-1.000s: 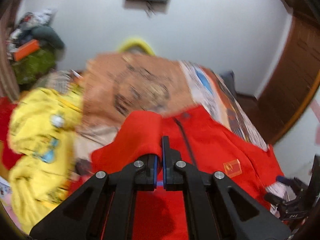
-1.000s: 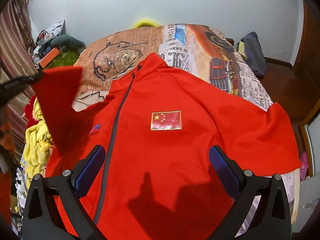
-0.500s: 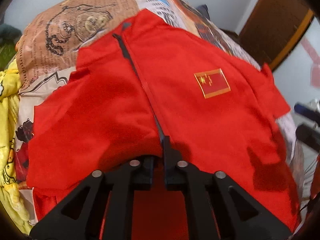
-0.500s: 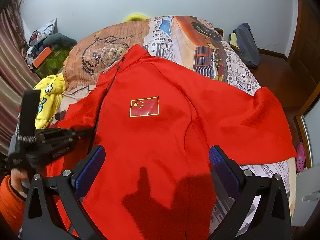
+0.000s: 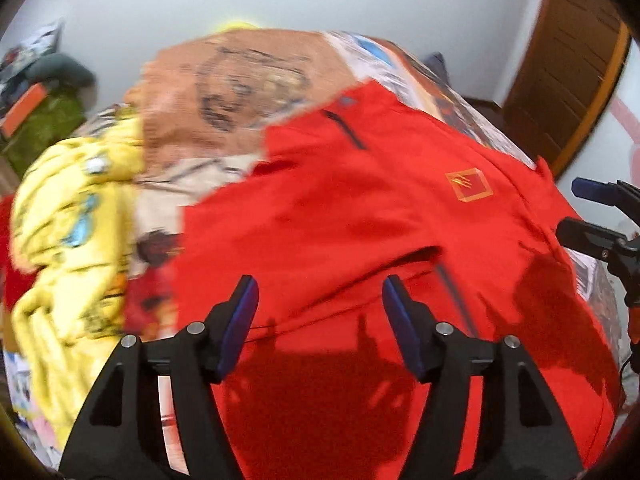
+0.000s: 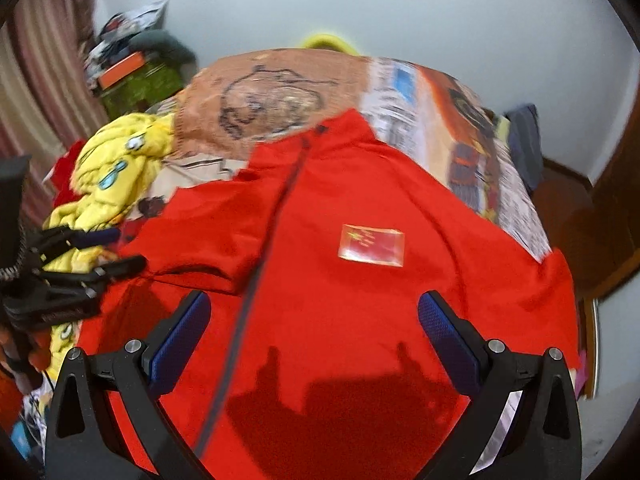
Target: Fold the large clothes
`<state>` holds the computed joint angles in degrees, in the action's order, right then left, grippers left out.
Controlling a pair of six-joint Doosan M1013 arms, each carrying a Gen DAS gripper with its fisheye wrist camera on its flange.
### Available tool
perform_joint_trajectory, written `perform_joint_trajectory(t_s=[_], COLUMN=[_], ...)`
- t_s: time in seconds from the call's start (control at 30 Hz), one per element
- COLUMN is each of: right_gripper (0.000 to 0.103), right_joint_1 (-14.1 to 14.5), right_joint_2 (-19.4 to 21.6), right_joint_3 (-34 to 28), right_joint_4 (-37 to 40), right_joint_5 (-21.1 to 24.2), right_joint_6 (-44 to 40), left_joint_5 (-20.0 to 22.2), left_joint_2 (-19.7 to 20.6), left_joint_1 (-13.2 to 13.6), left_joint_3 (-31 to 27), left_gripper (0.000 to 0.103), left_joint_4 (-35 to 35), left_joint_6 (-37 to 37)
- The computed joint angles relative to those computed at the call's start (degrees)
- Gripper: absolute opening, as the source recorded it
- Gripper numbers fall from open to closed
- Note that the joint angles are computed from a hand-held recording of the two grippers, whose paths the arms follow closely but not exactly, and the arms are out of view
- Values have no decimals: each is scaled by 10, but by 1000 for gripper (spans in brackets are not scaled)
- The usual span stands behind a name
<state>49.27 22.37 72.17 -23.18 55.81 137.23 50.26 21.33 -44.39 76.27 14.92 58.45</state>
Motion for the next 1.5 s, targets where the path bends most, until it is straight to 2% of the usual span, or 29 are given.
perform_joint_trajectory(t_s=[0.13, 0.3, 0.43, 0.63, 0.7, 0.83, 0.93, 1.0, 1.1, 1.17, 1.2, 1.27, 1.3, 1.5], right_gripper=[103, 103, 102, 101, 97, 88, 75, 70, 55, 38, 34, 16, 13, 7], right_joint_1=[7, 16, 22, 29, 29, 28, 29, 29, 27, 25, 24, 20, 19, 18], right_joint_2=[36, 90, 144, 214, 234, 268, 290, 307, 324, 330, 332, 326, 322, 284], right_joint_3=[-50, -118, -186, -280, -309, -359, -393, -419, -445, -454, -455, -444, -437, -382], right_joint_4=[26, 68, 97, 103, 120, 156, 165, 178, 191, 203, 211, 231, 239, 241], right_joint_5=[8, 30, 70, 136, 153, 171, 184, 201, 219, 225, 224, 208, 200, 136], right_joint_6=[-55, -133, -204, -279, -299, -326, -335, -344, -357, -362, -363, -362, -361, -348], left_joint_5=[-4, -9, -6, -11, -16, -21, -26, -29, -31, -30, -29, -26, -25, -20], left_joint_2=[-33, -66, -75, -82, -81, -77, -74, -72, -71, -69, -68, -67, -66, -64], left_joint_1=[15, 39, 52, 64, 67, 71, 75, 77, 77, 77, 77, 76, 76, 71], left_joint_3=[45, 99, 123, 154, 160, 165, 168, 169, 170, 169, 168, 166, 165, 157], left_gripper=[64, 65, 65, 65, 65, 65, 64, 64, 64, 64, 64, 65, 65, 65], left_joint_4=[45, 54, 42, 35, 26, 19, 4, -5, -10, -12, -12, -12, -12, -7], left_joint_6=[-45, -84, -94, -102, -99, -96, -90, -86, -82, -80, -80, -79, -79, -76])
